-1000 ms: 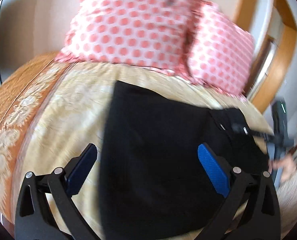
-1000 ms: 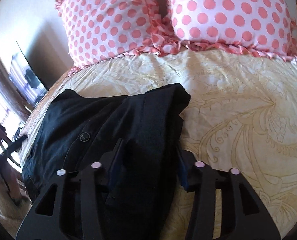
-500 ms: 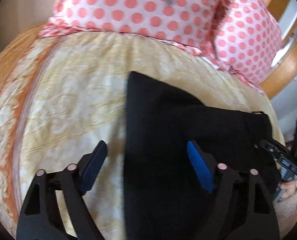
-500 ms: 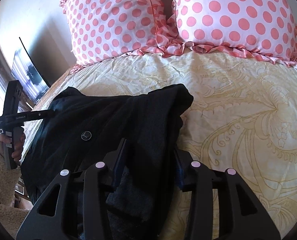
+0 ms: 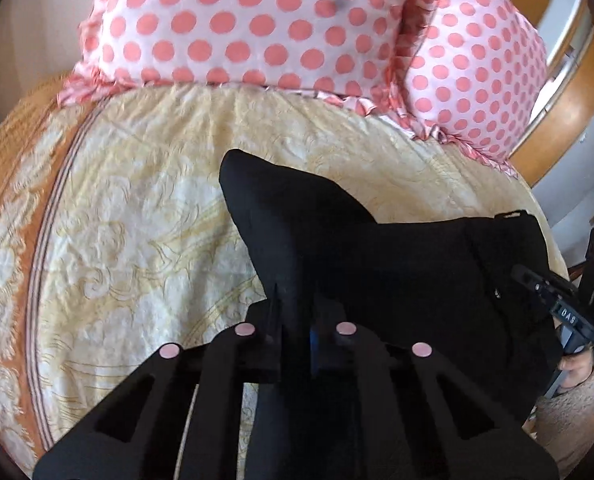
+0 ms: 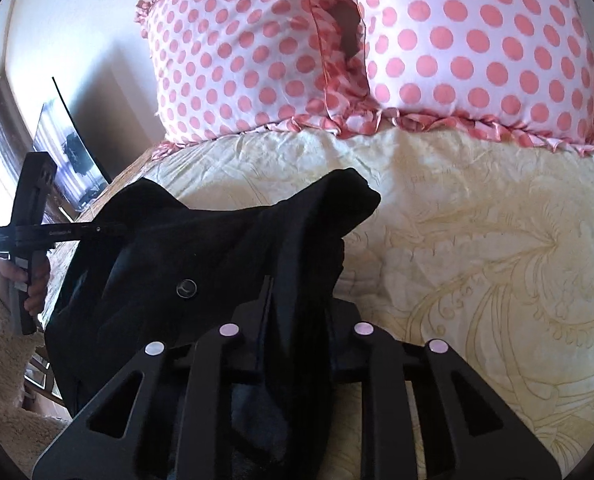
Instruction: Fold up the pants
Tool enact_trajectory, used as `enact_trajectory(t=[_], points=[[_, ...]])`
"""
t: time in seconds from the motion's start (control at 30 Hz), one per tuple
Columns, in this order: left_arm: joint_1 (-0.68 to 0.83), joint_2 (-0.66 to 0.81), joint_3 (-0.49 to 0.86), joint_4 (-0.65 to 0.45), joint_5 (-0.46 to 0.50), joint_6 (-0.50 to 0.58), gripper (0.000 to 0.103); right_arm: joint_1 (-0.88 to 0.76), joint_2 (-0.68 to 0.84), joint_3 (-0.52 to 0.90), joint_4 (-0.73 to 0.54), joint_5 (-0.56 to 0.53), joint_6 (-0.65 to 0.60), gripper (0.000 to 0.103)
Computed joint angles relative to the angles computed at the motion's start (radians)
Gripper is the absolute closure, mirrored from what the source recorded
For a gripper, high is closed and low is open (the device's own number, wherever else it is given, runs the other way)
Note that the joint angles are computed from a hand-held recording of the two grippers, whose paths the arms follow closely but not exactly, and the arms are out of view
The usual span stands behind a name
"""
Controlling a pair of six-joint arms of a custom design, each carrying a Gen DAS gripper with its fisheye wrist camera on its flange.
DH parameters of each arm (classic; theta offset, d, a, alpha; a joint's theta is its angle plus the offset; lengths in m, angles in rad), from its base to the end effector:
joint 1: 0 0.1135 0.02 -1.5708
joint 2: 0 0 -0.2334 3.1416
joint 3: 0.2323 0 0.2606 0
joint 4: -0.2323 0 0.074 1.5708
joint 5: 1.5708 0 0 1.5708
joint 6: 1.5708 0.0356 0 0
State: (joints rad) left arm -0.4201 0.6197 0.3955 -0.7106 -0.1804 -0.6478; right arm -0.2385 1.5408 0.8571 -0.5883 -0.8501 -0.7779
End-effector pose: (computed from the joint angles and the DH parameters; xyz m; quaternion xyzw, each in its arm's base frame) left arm 0.1444 -0.0575 0.1635 -0.1354 0.9367 -0.0848 0.3116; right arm 0.2747 -0.0393 0.1399 -0.2992 0.8520 0.2903 0.3169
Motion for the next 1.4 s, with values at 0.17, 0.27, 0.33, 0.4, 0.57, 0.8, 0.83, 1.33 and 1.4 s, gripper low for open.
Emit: enact_trajectory(t=[0.17, 0.27, 0.33, 0.4, 0.57, 0.8, 0.83, 1.33, 1.4], points=[[0.009, 0.029, 0.054, -0.009, -0.014, 0.027, 0.097, 0.02, 0.005, 0.049, -0.009, -0.017, 0.05, 0.084], [0.081, 0.085, 0.106, 0.027, 0.01, 0.085, 0.097, 0.066, 0.01, 0.072, 0.068, -0.001, 0.144, 0.084], [0.141, 0.167, 0.16, 0.076, 0.015, 0.136, 0.097, 0.112, 0.035, 0.106, 0.152, 0.018, 0.247, 0.085], [0.202, 0.249, 0.208, 0.134, 0.023, 0.181, 0.097, 0.147, 0.065, 0.141, 0.224, 0.036, 0.325, 0.085], [0.349, 0.49, 0.306, 0.277, 0.078, 0.263, 0.097, 0.228, 0.222, 0.291, 0.328, 0.119, 0.467, 0.085], [0.321, 0.742, 0.348, 0.387, -0.026, 0.259, 0.085, 0.292, 0.374, 0.42, 0.231, 0.316, 0.521, 0.073], [0.29, 0.745, 0.36, 0.365, -0.084, 0.254, 0.079, 0.298, 0.36, 0.404, 0.245, 0.342, 0.517, 0.067], [-0.337, 0.247, 0.157, 0.091, -0.354, -0.154, 0.025, 0.27, -0.277, -0.152, 0.307, 0.328, 0.268, 0.052], [-0.318, 0.328, 0.14, 0.13, -0.285, -0.175, 0.025, 0.319, -0.251, -0.154, 0.285, 0.417, 0.256, 0.051]])
